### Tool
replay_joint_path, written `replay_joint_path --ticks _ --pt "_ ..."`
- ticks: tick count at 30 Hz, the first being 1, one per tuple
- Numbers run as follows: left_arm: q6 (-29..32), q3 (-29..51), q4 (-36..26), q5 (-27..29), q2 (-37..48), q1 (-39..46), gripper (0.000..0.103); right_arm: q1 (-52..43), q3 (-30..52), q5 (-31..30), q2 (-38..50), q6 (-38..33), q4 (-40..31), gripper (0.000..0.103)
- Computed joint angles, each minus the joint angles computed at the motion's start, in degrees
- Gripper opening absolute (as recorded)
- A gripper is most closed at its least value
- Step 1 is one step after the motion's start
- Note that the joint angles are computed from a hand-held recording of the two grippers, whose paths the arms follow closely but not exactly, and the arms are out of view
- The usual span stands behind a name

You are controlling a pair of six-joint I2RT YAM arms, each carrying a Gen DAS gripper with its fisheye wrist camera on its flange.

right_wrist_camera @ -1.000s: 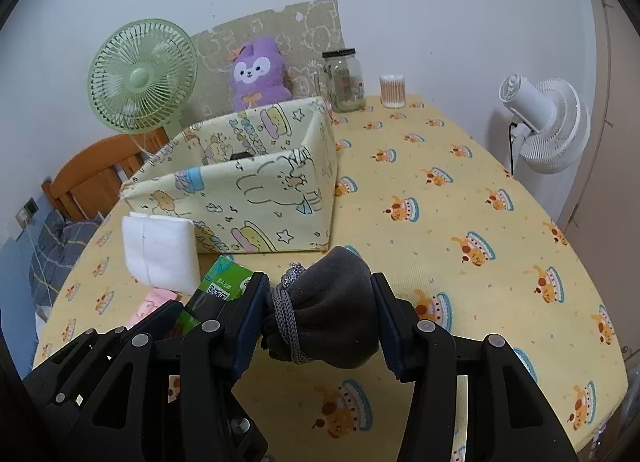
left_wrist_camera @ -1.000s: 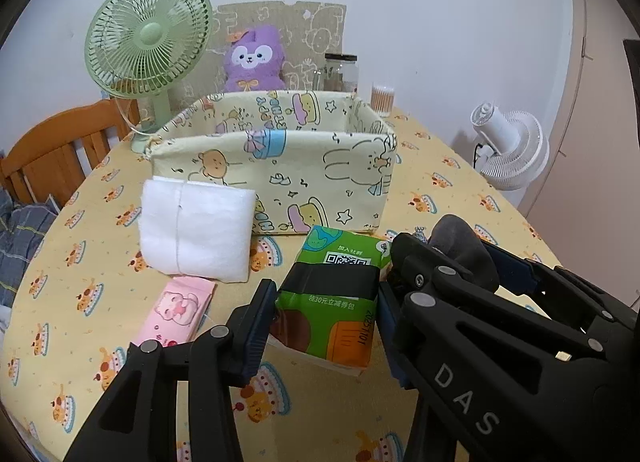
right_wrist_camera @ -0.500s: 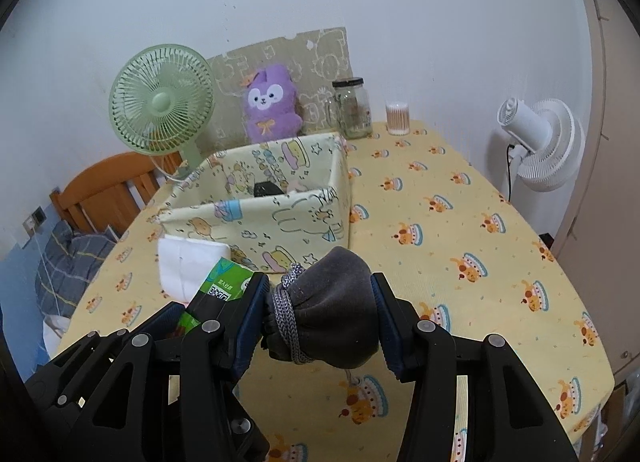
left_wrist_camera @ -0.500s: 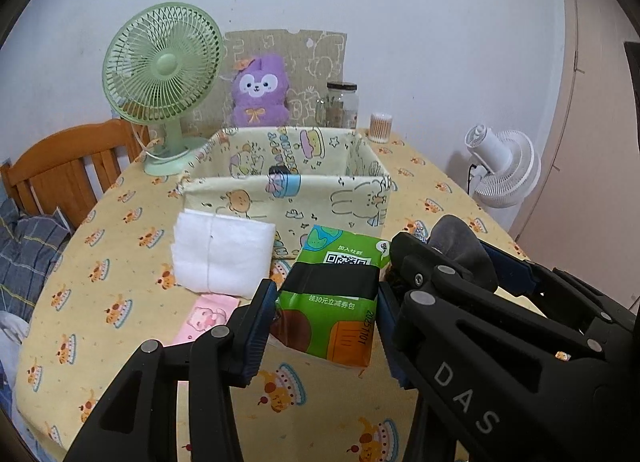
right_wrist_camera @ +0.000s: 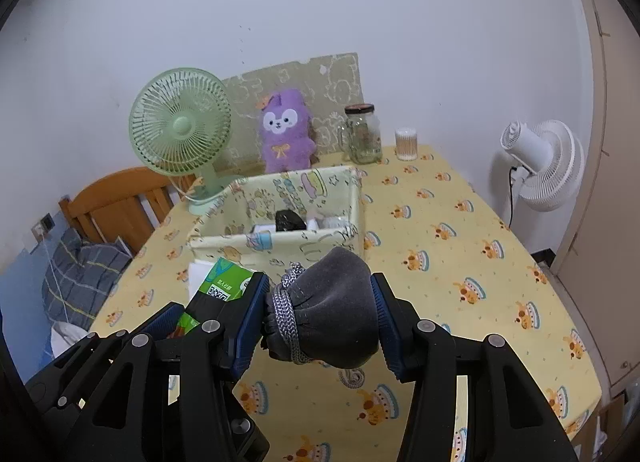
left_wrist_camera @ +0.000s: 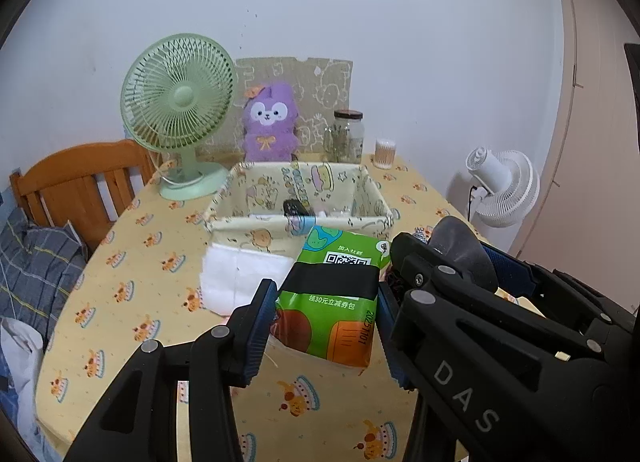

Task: Organize soft objects
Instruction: 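Lift and carry the green tissue pack and grey beanie with both tools over the basket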

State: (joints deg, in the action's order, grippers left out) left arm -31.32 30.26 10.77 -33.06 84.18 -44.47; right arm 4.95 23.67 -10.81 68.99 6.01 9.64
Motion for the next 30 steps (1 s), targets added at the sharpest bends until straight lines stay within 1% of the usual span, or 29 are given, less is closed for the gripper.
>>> replay_joint_path --ticks 10,16,24,30 --pt "1.4 1.0 -3.5 -1.9 -5.3 0.1 0.051 1.3 3.0 0.9 -5.0 0.2 -5.2 0.055" --pt "2.9 1.4 -4.3 -2.1 -7.6 1.1 0.051 2.4 4.9 1.7 -6.0 0.3 -6.5 0.055" --pt "4.8 2.8 -3.9 -1.7 -7.8 2.6 0.051 3.1 7.4 2.3 -4.9 0.4 -6.8 0.055" --pt "6.5 4.2 -3.0 -0.9 -6.4 4.4 0.051 3.0 9.6 2.2 -1.9 0.1 -5.6 0.055"
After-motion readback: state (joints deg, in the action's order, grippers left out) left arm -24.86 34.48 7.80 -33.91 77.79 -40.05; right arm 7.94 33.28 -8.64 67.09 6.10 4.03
